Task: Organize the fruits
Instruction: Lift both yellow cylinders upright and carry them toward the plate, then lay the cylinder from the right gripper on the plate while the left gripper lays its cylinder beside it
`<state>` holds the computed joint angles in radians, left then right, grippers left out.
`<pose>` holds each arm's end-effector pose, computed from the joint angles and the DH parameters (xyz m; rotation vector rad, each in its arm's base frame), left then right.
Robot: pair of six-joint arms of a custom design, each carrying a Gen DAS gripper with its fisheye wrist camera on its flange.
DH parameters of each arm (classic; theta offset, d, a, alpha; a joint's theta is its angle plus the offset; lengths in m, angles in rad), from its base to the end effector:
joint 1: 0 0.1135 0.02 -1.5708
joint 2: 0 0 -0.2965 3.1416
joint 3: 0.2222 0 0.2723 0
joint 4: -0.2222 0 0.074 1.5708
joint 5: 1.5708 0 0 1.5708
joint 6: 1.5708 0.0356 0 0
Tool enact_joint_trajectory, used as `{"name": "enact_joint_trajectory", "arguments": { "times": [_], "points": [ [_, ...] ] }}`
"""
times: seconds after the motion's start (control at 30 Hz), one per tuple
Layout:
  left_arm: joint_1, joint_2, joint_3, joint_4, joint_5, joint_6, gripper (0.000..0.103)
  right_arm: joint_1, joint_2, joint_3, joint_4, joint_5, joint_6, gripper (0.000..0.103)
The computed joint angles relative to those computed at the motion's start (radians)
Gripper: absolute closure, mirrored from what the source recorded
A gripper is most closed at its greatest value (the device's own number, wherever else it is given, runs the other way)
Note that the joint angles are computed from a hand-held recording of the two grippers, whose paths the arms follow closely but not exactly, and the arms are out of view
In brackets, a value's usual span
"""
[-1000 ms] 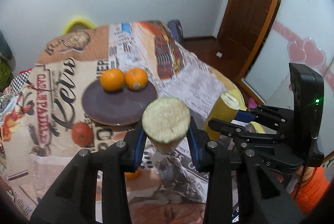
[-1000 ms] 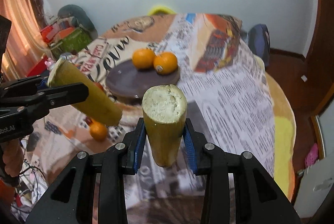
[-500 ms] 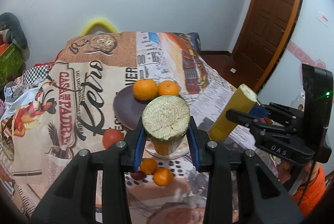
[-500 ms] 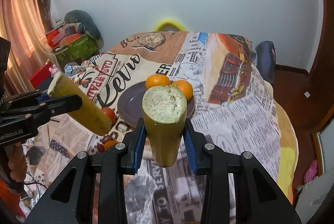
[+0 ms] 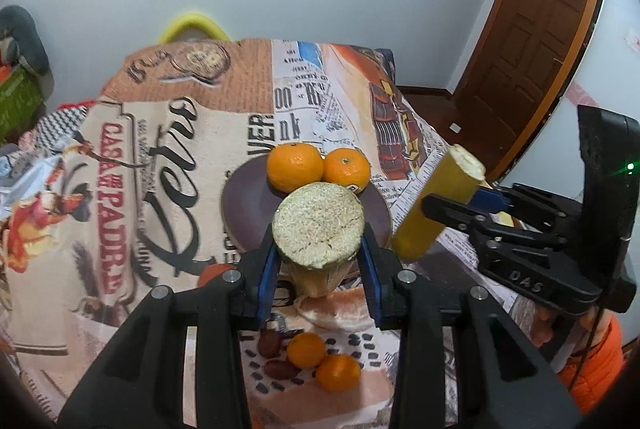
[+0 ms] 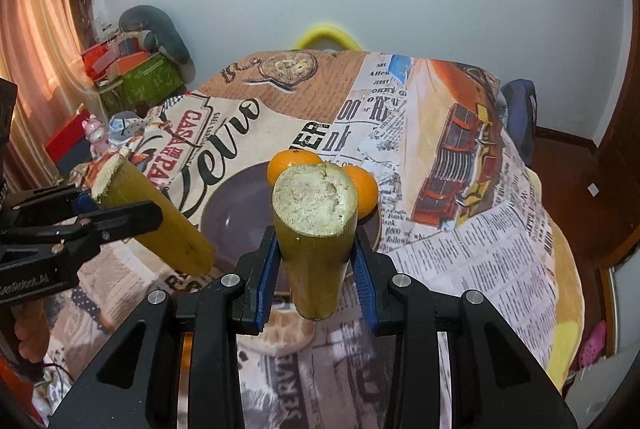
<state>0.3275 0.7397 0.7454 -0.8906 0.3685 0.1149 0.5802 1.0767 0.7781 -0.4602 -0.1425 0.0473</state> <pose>0.1311 0.0310 0.2919 -0.0953 2.3896 -0.2469 0.1897 0.1304 0.2786 -0.6937 2.2658 0.4750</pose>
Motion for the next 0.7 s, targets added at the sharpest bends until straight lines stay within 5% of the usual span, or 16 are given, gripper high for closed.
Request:
{"name": "enact_joint_trajectory", "arguments": {
  "times": [0.7],
  "points": [
    [0.048, 0.301, -0.022, 0.242, 0.096, -0.095, 0.064, 0.031, 0.263, 0.076, 0.124, 0.01, -0.065, 0.071]
  ]
}}
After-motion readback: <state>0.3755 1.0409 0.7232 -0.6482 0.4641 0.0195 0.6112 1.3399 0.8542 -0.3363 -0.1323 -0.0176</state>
